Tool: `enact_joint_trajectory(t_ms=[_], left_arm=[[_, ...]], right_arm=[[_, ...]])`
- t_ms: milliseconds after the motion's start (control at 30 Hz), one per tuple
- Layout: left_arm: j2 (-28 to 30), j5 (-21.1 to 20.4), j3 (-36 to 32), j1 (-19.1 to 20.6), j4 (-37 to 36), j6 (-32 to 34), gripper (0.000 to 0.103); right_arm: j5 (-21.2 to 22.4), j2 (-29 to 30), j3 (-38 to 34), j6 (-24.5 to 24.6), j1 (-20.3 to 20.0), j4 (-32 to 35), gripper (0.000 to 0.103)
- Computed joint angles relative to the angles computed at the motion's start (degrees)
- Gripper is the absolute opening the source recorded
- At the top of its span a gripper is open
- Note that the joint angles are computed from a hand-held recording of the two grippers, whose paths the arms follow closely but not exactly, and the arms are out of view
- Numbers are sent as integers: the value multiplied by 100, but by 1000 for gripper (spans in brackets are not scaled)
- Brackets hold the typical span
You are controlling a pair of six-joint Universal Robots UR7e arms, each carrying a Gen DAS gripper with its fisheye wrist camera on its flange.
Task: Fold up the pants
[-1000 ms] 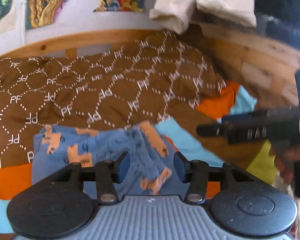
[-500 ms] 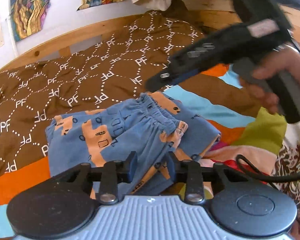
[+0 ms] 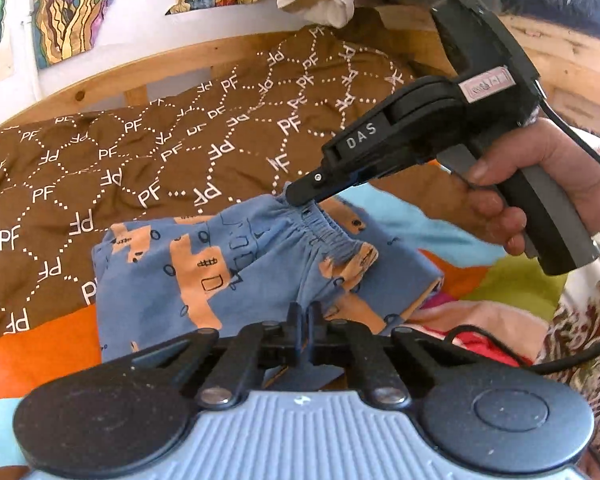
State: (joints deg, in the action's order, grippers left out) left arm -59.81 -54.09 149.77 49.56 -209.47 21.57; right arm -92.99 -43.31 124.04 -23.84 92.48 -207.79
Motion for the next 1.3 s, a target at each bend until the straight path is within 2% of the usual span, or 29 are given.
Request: enact_joint_trajectory(t_ms=[67,233,367,500,567,600,633,667,700,733,767,800,833,867,933,1000,1100,1200,1267,1300], left_arm=[[-138,-113,8,-7,79,-22,3],[-429,-563,-3,31,360,-95,3],[-347,-681,-2,-12,271,22,3],[-253,-787,-17,58,363,63,3],[-247,-942,-82,236,550,-17,3],[-267,-977,-113,308,668,-83,4],[-320,-957,-135,349,792,-175,5],[-414,-907,-130,358,883,-283,17],[-549,-888,-111,369,959,-367,40],[-682,-846,-80,372,975,-453,51],[-811,-800,-48,380,953,-533,67],[-977,-765,-46,400,1024,-625,71],[-1146,-704,-71,435,1159,-741,71],[-1261,-588,-111,460,1287,-866,74],[-1295,-125,-168,472,1370,-1139,84],[-1205,306,-230,544,1406,-1289,85],[-1125,751,-409,685,2026,-1608,85],[-1101,702,-381,834,2051,-1731,87],[-1114,688,-427,889,2177,-1843,90],[-1123,664,-438,918,2208,-1867,91]], right_arm=[[-34,-81,62,5,49,-43,10],[-354,-357,273,367,204,-138,9],[-526,-553,408,556,251,-171,9],[-952,-496,315,371,313,53,9],[-1112,-342,271,270,282,-5,9],[-1178,-256,266,215,266,-121,13],[-1202,-189,293,163,243,-278,21],[-1182,-146,338,136,220,-437,26],[-1154,-113,400,102,214,-636,30],[-1111,-93,478,-6,212,-839,41],[-1132,-71,532,-140,238,-1005,47],[-1225,-1,583,-349,301,-1274,60],[-1297,54,618,-537,358,-1469,69],[-1389,137,622,-730,446,-1644,72],[-1576,359,632,-1124,610,-2083,87],[-1738,638,606,-1586,763,-2511,93],[-2182,1090,468,-2328,966,-3025,95],[-2557,1518,380,-3148,988,-3694,97],[-2428,1670,487,-3507,803,-4096,102],[-2342,1667,565,-3495,696,-4123,102]])
